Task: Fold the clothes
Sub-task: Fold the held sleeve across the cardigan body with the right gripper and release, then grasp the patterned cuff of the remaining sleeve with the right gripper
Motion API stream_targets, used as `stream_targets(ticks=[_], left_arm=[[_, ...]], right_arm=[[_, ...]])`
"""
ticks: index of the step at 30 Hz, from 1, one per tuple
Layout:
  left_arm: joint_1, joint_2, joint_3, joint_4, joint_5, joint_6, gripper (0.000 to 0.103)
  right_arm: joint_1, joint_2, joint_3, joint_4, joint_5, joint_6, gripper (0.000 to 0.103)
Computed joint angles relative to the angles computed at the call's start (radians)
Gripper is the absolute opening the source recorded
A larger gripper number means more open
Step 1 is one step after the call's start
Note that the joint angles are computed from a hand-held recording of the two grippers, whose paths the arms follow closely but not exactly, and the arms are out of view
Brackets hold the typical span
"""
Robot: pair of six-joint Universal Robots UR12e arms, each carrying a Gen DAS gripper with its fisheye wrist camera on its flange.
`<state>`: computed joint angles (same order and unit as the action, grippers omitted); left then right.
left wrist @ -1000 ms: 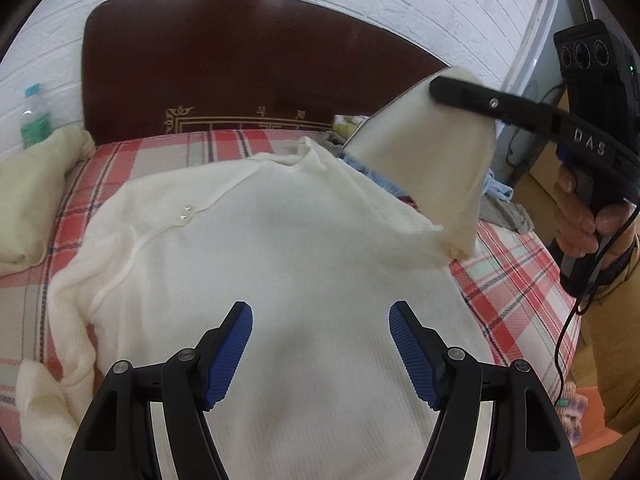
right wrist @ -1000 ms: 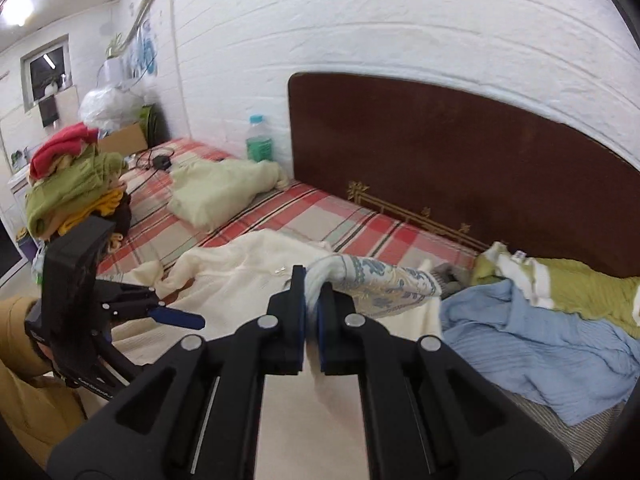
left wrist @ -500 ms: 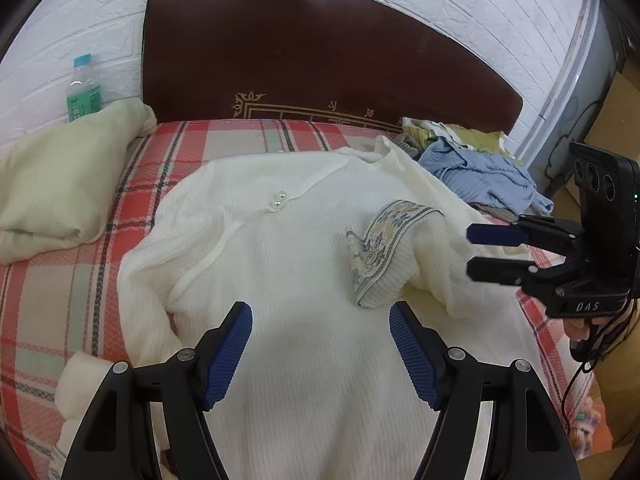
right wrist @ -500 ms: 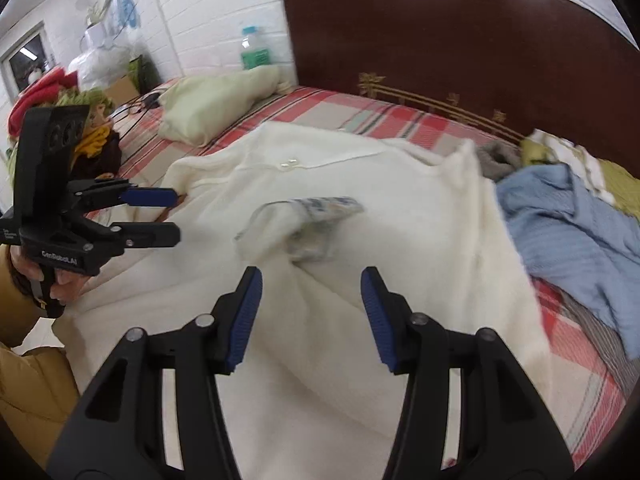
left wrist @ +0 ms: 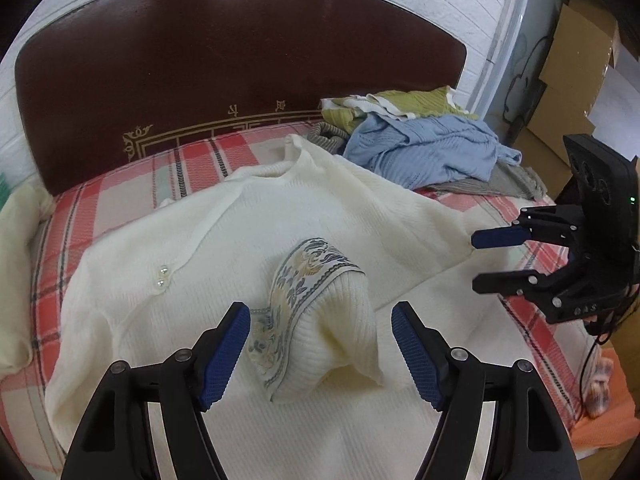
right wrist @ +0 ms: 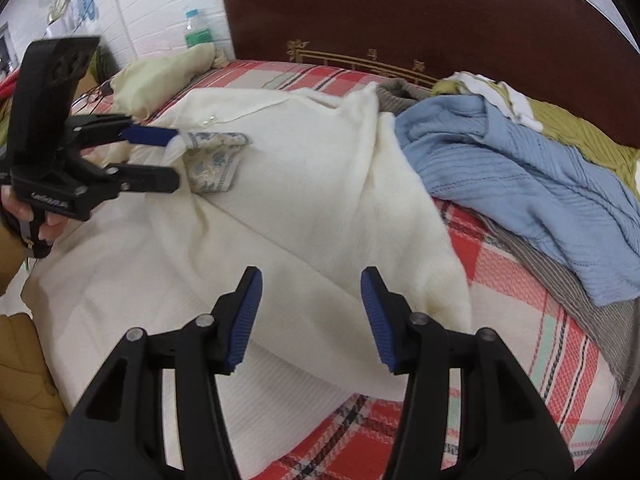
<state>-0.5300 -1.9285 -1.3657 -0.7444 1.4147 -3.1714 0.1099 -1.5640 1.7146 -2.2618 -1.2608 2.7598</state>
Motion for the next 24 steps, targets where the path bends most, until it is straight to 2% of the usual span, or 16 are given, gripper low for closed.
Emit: stream_targets(ticks=[2,4,6,8,9,10,13,15,16,17,19,22,23,24], left_arm=[[-0.008,-0.016,0.027,-0.077,0.047,0.007,0.023],[-0.006,-0.015,0.02,-0.084,0.055,-0.021,0.02],[0.006,-0.001,-0.006,-0.049,0.035,-0.07,0.013],[0.022,0.021,-0.039,-0.001,-0.001,-0.135,0.012],[0.031,0.033,-0.058,0.03,-0.018,-0.17,0.012],[0.038,0.046,-0.08,0.076,-0.036,-0.203,0.012],[0.058,0.083,-0.16,0.282,-0.078,-0.304,0.012],[0.073,0.099,-0.213,0.417,-0.117,-0.371,0.017],[0.075,0.104,-0.227,0.429,-0.118,-0.392,0.024],[0.073,0.109,-0.234,0.404,-0.102,-0.397,0.025],[0.07,0.119,-0.249,0.34,-0.076,-0.385,0.025],[0.076,0.139,-0.271,0.25,-0.072,-0.386,0.025],[0.077,0.147,-0.281,0.238,-0.07,-0.388,0.025],[0.076,0.158,-0.293,0.239,-0.062,-0.387,0.028]], right_arm=[[0.017,0.012,-0.008,0.012,-0.013,-0.041,0.053],[0.032,0.028,-0.019,0.028,-0.028,-0.071,0.053],[0.042,0.042,-0.03,0.05,-0.031,-0.1,0.053],[0.048,0.052,-0.038,0.064,-0.02,-0.132,0.042],[0.051,0.052,-0.039,0.058,-0.02,-0.142,0.016],[0.054,0.052,-0.041,0.053,-0.02,-0.151,0.006],[0.053,0.046,-0.043,0.012,0.008,-0.133,0.006],[0.048,0.044,-0.041,-0.039,0.024,-0.099,0.006],[0.047,0.043,-0.041,-0.061,0.023,-0.082,0.006],[0.048,0.045,-0.042,-0.068,0.015,-0.071,0.006],[0.056,0.049,-0.043,-0.06,-0.014,-0.067,0.006],[0.071,0.058,-0.052,-0.002,-0.077,-0.065,0.007],[0.076,0.06,-0.055,0.016,-0.097,-0.063,0.007],[0.076,0.058,-0.052,0.015,-0.101,-0.053,0.012]])
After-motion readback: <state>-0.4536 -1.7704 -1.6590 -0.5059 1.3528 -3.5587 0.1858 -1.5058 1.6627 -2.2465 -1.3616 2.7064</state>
